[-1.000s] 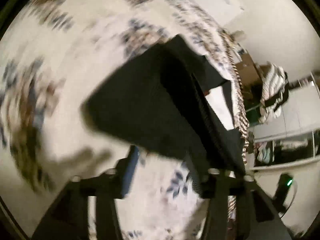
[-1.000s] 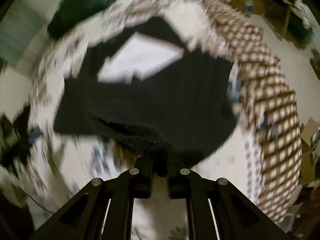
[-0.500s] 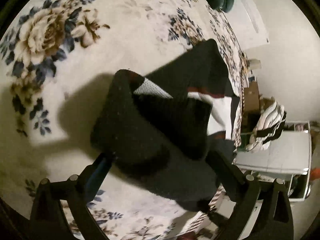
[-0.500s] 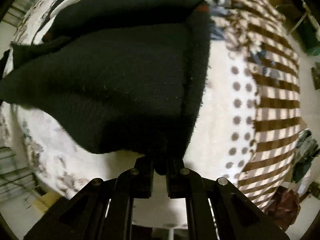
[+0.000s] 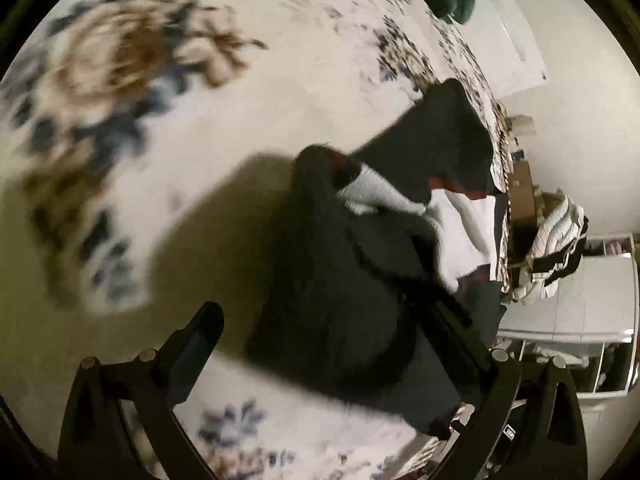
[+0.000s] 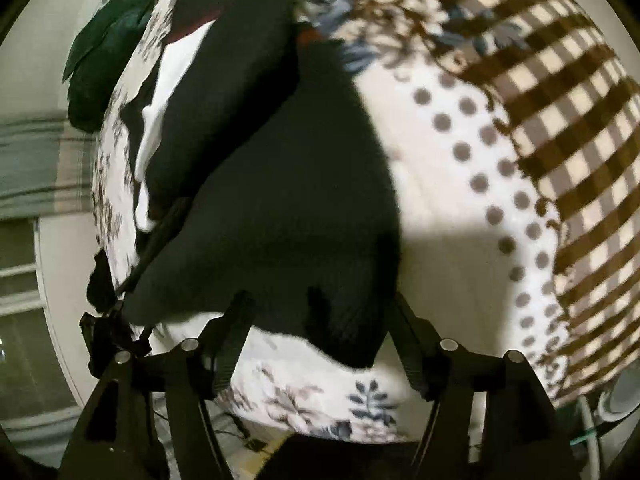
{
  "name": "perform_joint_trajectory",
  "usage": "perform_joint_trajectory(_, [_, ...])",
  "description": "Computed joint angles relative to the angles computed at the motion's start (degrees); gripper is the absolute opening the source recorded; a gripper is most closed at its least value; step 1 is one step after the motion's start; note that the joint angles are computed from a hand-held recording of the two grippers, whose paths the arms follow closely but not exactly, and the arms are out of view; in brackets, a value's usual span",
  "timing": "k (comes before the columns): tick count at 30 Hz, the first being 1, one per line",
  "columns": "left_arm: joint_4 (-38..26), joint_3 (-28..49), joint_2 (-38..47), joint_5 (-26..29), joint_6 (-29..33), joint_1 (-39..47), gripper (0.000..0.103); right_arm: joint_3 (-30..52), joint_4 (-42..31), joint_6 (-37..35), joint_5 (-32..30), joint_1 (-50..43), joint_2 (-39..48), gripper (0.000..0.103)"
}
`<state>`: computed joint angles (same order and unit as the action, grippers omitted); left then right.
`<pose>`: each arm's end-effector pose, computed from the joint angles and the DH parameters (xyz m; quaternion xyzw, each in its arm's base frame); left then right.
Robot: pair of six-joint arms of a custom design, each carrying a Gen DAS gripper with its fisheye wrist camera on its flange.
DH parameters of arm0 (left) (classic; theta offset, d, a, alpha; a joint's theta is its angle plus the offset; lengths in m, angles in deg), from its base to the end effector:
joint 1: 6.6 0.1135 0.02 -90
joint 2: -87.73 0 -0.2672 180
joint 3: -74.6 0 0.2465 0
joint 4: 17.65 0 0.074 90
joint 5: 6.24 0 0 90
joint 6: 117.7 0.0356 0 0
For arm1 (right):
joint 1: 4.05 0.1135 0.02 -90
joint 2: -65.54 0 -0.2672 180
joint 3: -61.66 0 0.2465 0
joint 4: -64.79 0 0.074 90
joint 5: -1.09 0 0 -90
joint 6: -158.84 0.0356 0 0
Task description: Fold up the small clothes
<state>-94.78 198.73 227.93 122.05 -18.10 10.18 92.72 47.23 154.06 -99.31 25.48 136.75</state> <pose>0.4434 0.1107 0.1145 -0.0683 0.9419 -0.3252 0.0491 0.1540 0.0946 0.1154 0.4245 0.8576 0.2802 0.0760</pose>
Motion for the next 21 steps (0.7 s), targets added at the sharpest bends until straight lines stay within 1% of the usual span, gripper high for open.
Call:
perform_joint_trajectory(2, [-0.96, 4.88, 2.93, 3.58, -0.58, -1.78, 0.102, -0.80, 7.01, -0.43, -0.16, -0.85, 6.44, 0.070])
perform_joint_trajectory(4, [-3.03, 11.91, 5.82, 5.66, -2.20, -4.15, 0.102, -1.79, 17.40, -1.12, -1.42, -2.30, 13.00, 0.070])
perform_joint_trajectory(5, [-4.60, 16.66, 7.60, 6.22, -2.79, -5.35, 0.102, -1.23, 19.10, -1.37, -1.53, -2.87, 14.46, 0.070])
perform_joint_trajectory(7, [-8.19, 26.83, 11.80, 8.16, -4.47, -6.58, 0.102, -0.86, 25.02, -2.43, -1.87, -6.05, 15.79, 0.052])
perform_joint_trajectory(8, [-10.65, 32.97, 14.56, 9.33, -5.82, -6.70, 0.102, -0.66, 26.10, -2.10, -1.26, -7.01, 14.93, 0.050])
perform_joint_trajectory(9, [-12.12, 36.45, 16.10, 9.61, -6.46, -6.64, 0.102, -0.24, 27.29, -1.89, -0.23, -8.01, 14.01, 0.050])
perform_joint_trajectory(10, [-13.57, 39.20, 17.30, 9.24, -6.45, -6.47, 0.102, 1.68, 24.45, -3.02, 0.57, -9.18, 12.73, 0.050])
perform_joint_trajectory(11, [-14.31, 39.68, 17.47, 8.46, -6.01, -6.27, 0.102, 4.39, 19.45, -4.84, 0.33, -10.02, 12.73, 0.050])
perform_joint_trajectory(12, [-14.52, 38.23, 16.91, 7.72, -5.39, -5.89, 0.102, 8.10, 12.62, -7.31, -0.52, -10.76, 13.76, 0.050])
perform_joint_trajectory(14, [-14.12, 33.84, 15.40, 7.35, -3.92, -5.03, 0.102, 11.25, 7.34, -9.09, -3.48, -10.99, 16.79, 0.051])
perform_joint_trajectory(15, [-13.05, 30.34, 14.02, 7.25, -3.36, -4.77, 0.102, 11.33, 5.96, -9.59, -4.90, -11.08, 17.33, 0.051])
perform_joint_trajectory(16, [-12.80, 28.49, 13.44, 7.63, -2.83, -4.47, 0.102, 11.48, 4.92, -9.29, -5.79, -10.36, 18.14, 0.051])
perform_joint_trajectory(18, [-10.75, 24.14, 11.11, 10.11, -3.31, -4.51, 0.102, 10.60, 3.95, -7.45, -4.37, -8.08, 17.03, 0.052])
perform_joint_trajectory(19, [-11.42, 23.67, 10.28, 11.53, -3.06, -4.56, 0.101, 9.80, 2.80, -6.09, -2.86, -6.56, 15.57, 0.058])
perform_joint_trajectory(21, [-13.01, 22.40, 7.94, 15.02, -2.09, -4.27, 0.101, 8.36, 0.30, -2.81, -0.21, -3.68, 13.48, 0.064])
